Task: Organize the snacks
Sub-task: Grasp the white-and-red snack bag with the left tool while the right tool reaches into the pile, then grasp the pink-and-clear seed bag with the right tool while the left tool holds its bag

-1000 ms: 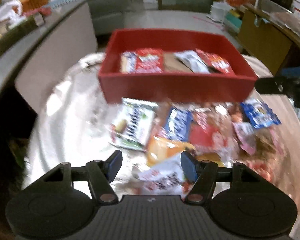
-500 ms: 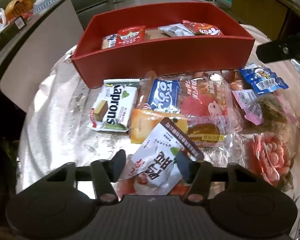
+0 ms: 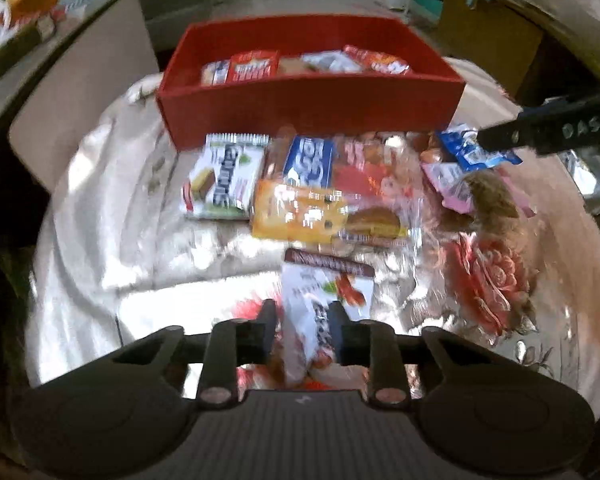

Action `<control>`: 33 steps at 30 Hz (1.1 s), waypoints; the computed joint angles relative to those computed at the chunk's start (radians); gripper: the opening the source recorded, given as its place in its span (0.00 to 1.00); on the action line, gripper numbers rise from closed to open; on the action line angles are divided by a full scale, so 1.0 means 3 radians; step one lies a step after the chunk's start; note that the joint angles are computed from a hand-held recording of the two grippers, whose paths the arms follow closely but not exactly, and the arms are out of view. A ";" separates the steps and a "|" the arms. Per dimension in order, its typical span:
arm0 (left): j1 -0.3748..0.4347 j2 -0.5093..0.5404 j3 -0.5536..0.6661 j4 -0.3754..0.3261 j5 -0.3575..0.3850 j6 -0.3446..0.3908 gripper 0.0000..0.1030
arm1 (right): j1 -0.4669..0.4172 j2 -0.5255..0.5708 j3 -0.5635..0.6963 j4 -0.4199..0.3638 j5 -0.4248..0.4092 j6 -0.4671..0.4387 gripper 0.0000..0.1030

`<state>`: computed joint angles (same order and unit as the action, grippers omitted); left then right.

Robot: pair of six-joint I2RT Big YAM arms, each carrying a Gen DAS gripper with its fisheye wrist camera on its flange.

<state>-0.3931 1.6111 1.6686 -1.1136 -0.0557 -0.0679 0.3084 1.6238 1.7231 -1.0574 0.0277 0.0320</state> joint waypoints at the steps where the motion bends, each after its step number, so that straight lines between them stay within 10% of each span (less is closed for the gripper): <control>1: -0.0016 0.0011 0.0012 0.0021 -0.0047 0.0098 0.45 | -0.0006 -0.0002 -0.0015 -0.0010 0.0001 0.0001 0.73; 3: -0.0045 0.0019 -0.0010 0.0117 -0.0126 0.0173 0.62 | -0.0014 0.0001 -0.0030 -0.0021 0.0002 -0.0008 0.75; 10: -0.0319 0.0206 -0.0001 0.0139 -0.0612 0.0516 0.62 | -0.0018 0.0055 -0.0027 -0.0084 -0.0002 -0.0086 0.75; 33: -0.0068 0.0074 0.0100 0.0071 0.0128 0.0060 0.48 | -0.0021 0.0034 -0.0270 -0.0367 -0.0460 -0.0931 0.75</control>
<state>-0.4136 1.6333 1.6987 -1.0923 -0.0173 -0.0498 0.3022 1.6340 1.6422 -1.1674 -0.1104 -0.2472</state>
